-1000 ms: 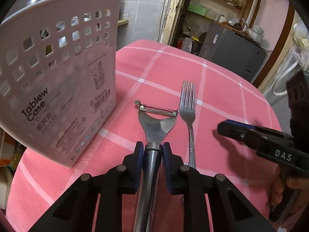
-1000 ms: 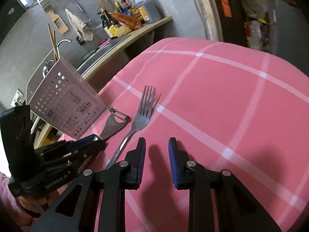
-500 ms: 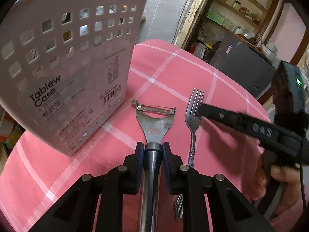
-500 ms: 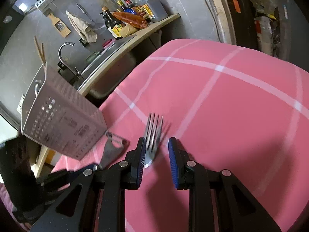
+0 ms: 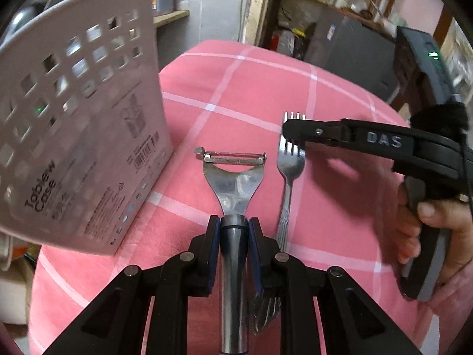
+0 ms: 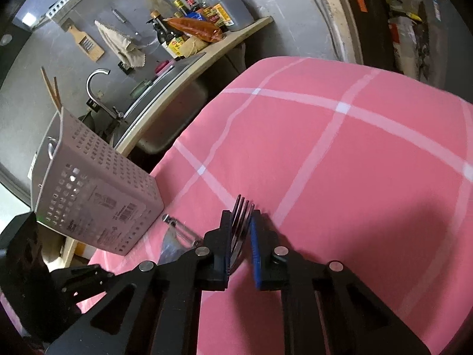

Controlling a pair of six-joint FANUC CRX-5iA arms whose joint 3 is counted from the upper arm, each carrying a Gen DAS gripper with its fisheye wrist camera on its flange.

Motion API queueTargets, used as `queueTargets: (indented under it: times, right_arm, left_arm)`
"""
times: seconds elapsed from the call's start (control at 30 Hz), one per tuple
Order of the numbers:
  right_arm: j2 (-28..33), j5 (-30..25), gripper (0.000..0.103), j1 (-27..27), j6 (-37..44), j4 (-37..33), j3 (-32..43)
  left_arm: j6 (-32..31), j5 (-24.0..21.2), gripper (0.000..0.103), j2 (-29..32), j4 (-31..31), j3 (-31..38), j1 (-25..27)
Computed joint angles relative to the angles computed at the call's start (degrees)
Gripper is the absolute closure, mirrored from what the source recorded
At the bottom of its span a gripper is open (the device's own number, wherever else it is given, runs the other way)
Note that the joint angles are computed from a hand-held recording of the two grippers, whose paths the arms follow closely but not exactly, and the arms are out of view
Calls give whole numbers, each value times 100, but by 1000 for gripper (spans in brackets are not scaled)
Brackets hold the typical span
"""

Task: Organize utensils
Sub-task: 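Grip the peeler with the left tool while the right tool grips the steel fork, then lift the peeler with the left tool while the right tool carries the fork to the caddy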

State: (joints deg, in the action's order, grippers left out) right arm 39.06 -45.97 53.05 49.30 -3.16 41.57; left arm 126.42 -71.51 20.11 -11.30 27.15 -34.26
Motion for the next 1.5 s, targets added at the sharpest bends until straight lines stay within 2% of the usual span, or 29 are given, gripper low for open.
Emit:
queueTargets:
  times: [0.07, 0.27, 0.43, 0.57, 0.67, 0.73, 0.9, 1.07, 1.23, 1.5]
  right_arm:
    - [-244, 179, 98, 89, -406, 266, -433]
    - [-1111, 728, 98, 421, -1920, 1351, -1928]
    - [-1902, 1044, 98, 785, -3890, 2808, -3266]
    - [-2414, 770, 99, 1196, -5791, 4295, -4102]
    - [-2606, 329, 100, 1477, -6767, 5039, -4385]
    - [-2630, -88, 101, 1662, -7105, 5325, -4386]
    - [-2502, -1264, 101, 2107, -7311, 5582, -4057]
    - [-2337, -2125, 101, 2400, -7285, 5713, -3631]
    - [-2050, -2708, 101, 2541, -6851, 5782, -2985]
    - [-1404, -3380, 101, 2682, -5648, 6031, -1586]
  left_arm:
    - [-168, -51, 85, 38, 169, 52, 76]
    - [-528, 323, 86, -232, 1134, -529, 478]
    - [-859, 540, 86, -531, 1888, -1128, 636]
    - [-1144, 612, 86, -860, 2365, -1667, 691]
    - [-1338, 737, 86, -1134, 2767, -2131, 754]
    - [-1479, 829, 86, -1312, 2949, -2376, 778]
    - [-2187, 1119, 86, -1722, 3494, -2830, 818]
    - [-2575, 1331, 86, -1985, 3715, -2922, 836]
    - [-3036, 1508, 86, -2350, 3806, -3021, 997]
    - [-3723, 1786, 86, -2747, 4104, -3059, 1356]
